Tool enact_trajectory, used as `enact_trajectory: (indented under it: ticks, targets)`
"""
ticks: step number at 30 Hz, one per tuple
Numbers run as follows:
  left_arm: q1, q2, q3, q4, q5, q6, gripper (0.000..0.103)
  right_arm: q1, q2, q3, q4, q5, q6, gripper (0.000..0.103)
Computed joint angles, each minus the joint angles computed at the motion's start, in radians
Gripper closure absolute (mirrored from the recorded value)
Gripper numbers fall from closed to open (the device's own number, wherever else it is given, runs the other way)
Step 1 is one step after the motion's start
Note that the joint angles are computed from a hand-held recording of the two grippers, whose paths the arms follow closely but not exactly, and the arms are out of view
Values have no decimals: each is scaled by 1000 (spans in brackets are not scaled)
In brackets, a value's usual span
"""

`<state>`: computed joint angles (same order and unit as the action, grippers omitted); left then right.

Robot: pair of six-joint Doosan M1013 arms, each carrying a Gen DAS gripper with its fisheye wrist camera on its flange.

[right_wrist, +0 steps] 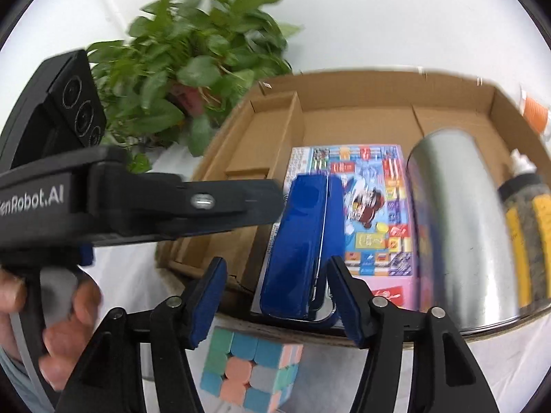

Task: Organize rigid objects
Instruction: 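Carry the blue stapler and lower it into the tray beside the game box, then open the left gripper to release the stapler and withdraw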

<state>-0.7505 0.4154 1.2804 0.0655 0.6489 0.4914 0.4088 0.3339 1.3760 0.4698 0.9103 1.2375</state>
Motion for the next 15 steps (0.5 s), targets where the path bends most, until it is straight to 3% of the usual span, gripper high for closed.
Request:
enact_trajectory:
  ticks: [4, 8, 11, 14, 15]
  targets:
    - [-23, -42, 50, 125, -12, -138, 43, -8, -1, -7, -33, 26, -2, 41]
    - [-53, -73, 87, 249, 10, -278, 43, -12, 30, -43, -32, 136, 14, 47]
    - [-71, -91, 107, 333, 10, -380, 43, -6, 32, -41, -24, 143, 6, 47]
    - [-112, -108, 118, 515, 63, -551, 43, -10, 37, -46, -9, 148, -1, 47]
    - [-131, -108, 111, 572, 95, -582, 43, -6, 20, -31, -41, 117, 3, 46]
